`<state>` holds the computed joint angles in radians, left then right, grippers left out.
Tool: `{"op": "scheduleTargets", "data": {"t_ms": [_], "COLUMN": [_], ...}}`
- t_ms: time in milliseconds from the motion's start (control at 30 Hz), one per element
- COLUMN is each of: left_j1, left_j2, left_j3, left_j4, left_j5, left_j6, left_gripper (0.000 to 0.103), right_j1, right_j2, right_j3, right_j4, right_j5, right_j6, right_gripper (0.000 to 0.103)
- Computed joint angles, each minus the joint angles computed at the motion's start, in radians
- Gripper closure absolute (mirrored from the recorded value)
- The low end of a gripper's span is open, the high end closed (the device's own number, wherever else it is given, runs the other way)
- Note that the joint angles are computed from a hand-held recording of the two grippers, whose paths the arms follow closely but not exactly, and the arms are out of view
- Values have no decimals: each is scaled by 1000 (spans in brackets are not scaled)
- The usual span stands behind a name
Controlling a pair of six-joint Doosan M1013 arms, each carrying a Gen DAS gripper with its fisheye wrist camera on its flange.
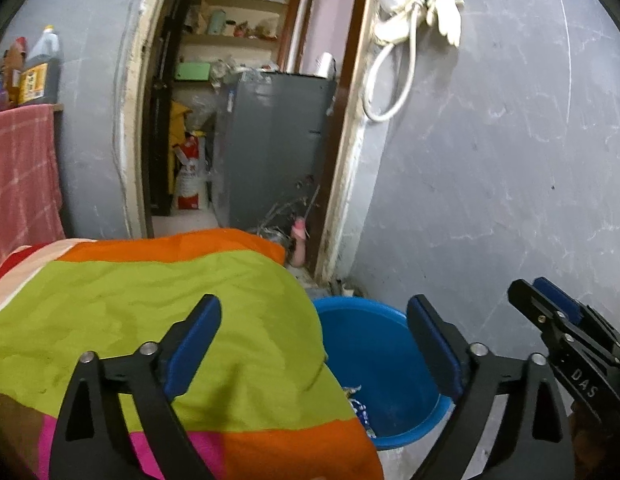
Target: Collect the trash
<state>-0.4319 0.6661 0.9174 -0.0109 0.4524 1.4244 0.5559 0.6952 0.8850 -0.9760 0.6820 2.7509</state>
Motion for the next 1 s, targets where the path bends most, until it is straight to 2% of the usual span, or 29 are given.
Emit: {"op": "scheduleTargets", "data": {"t_ms": [133, 200, 233, 333, 567, 667, 733, 1000], "left_j1": [5, 3, 4, 2, 0, -2, 0, 6], "left_j2": [-25, -37, -45, -64, -103, -116, -125, -171], "left_j3": [36, 54, 65, 93, 156, 174, 185, 254], "left_j4": [32, 86, 100, 152, 266, 375, 376, 512], "left_j5": [-52, -76, -87, -114, -171, -169, -175, -237], "left_j6": [-41, -89, -98, -128, -205, -309, -303, -429], "left_gripper": [2, 2, 2, 2, 2, 2, 2, 2], "right_j1": [9, 15, 17, 25, 43, 52, 56, 75], "right_j2": [-7, -10, -12, -22, -36, -42, -46, -61], "right_j3": [0, -2, -2, 11, 19, 21, 26, 43], "right_j4": [-35, -48, -53, -91, -139, -154, -162, -198], "right_j5": [6, 13, 15, 10, 24, 37, 39, 46], "right_j6": [19, 22, 24, 62, 100, 109, 118, 157], "right_gripper": [53, 52, 50, 33, 24, 21, 18, 7]}}
